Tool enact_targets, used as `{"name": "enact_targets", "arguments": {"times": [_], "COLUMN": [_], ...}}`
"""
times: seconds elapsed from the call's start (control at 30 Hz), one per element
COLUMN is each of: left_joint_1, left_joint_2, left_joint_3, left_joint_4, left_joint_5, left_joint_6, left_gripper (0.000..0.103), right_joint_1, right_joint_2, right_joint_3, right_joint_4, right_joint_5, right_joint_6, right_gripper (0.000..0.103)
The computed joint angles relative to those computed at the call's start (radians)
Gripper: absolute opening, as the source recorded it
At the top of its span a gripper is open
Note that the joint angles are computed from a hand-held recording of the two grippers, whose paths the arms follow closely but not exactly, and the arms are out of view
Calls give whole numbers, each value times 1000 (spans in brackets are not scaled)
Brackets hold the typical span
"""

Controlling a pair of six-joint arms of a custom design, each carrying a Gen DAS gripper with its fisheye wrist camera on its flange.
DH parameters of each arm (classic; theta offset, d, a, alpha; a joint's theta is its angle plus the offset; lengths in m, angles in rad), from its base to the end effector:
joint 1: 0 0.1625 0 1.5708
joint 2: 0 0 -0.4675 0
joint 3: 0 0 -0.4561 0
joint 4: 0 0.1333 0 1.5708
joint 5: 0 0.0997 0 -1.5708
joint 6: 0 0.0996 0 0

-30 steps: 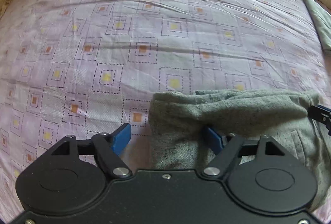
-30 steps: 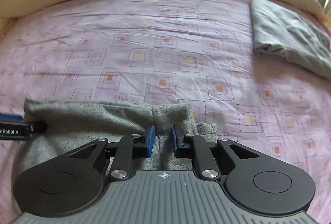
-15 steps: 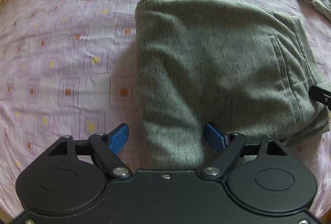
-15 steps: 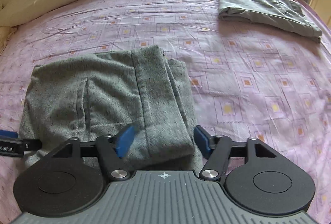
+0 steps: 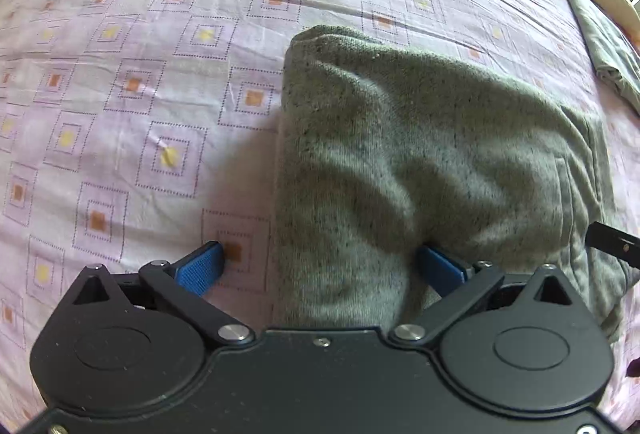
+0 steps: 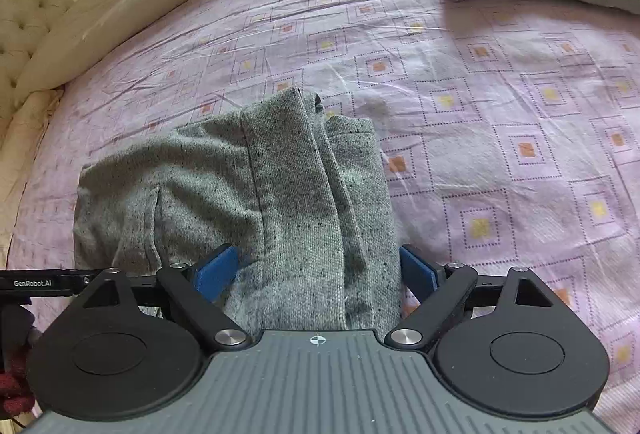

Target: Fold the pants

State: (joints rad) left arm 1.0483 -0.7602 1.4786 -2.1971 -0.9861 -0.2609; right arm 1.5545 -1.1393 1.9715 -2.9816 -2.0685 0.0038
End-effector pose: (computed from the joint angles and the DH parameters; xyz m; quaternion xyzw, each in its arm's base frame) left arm -0.2230 -0.7645 0.0926 0.1379 0.9467 -0.0692 0.2829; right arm 0.0754 -0.6352 0.2312 -0.0796 -0.9282 0.2750 0.2378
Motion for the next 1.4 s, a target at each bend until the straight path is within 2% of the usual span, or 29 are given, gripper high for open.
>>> {"name": "enact_targets", "arguments": {"times": [0.03, 0.07, 0.1, 0.13, 0.17, 0.2, 0.23, 0.27, 0.37, 0.47, 0.53, 0.57, 0.6, 0.63, 0.67, 0.7, 0.73, 0.77, 0.83, 0.9, 0.97, 1.1, 1.2, 1.4], "left_joint_1": [1, 3, 3, 1, -3, -14, -29, -35, -45, -52, -40, -31, -22, -13, -10, -7, -5, -1, 2, -13, -38, -89, -125, -187], "left_joint_2": [3, 2, -5, -17, -32, -43, -55, -66, -100, -99, -78, -63, -44, -21, 6, 33, 40, 45, 25, -6, -23, -57, -91, -146], "left_joint_3": [-6, -7, -2, 12, 27, 37, 49, 53, 42, -13, -79, -119, -157, -193, -223, -249, -258, -271, -261, -215, -183, -119, -63, 10], "left_joint_4": [2, 3, -8, -37, -62, -66, -75, -79, -66, -65, -57, -38, -15, 7, 32, 61, 102, 138, 167, 140, 134, 130, 112, 90], "left_joint_5": [-4, -13, -32, -55, -88, -79, -46, -45, -50, -2, 11, 15, 30, 65, 140, 224, 274, 282, 236, 215, 234, 247, 254, 256], "left_joint_6": [-8, -10, -2, 19, 31, 22, 17, 15, -10, 62, 104, 117, 122, 125, 108, 81, 40, 3, -68, -75, -67, -71, -61, -81], "left_gripper": [103, 101, 85, 70, 44, 28, 21, 18, 17, 17, 18, 23, 37, 43, 55, 54, 54, 54, 54, 56, 56, 57, 58, 59], "right_joint_1": [1, 1, -1, 2, 10, 23, 38, 57, 97, 136, 146, 147, 148, 148, 150, 149, 147, 148, 156, 170, 194, 243, 276, 315], "right_joint_2": [2, 1, -3, -7, -9, -10, -8, -9, -19, 8, 35, 54, 78, 106, 143, 175, 203, 220, 227, 209, 193, 163, 142, 102], "right_joint_3": [-8, -11, -11, -10, -10, -10, -13, -19, -32, -75, -117, -147, -179, -211, -245, -279, -311, -328, -330, -302, -276, -215, -185, -135], "right_joint_4": [16, 30, 40, 49, 51, 51, 51, 57, 44, 23, 6, 9, 15, 15, 13, 35, 73, 99, 123, 108, 95, -1, -31, -84], "right_joint_5": [3, 16, 37, 50, 47, 39, 19, 0, 28, 48, 78, 87, 81, 64, 25, -24, -74, -121, -173, -164, -172, -197, -222, -217], "right_joint_6": [17, 30, 39, 47, 53, 51, 45, 41, 24, -28, -31, -16, -3, 1, 1, 12, 33, 54, 76, 69, 29, -30, -30, -32], "right_gripper": [86, 76, 55, 48, 38, 35, 34, 33, 32, 31, 32, 32, 34, 36, 42, 46, 46, 45, 45, 45, 45, 45, 46, 46]}}
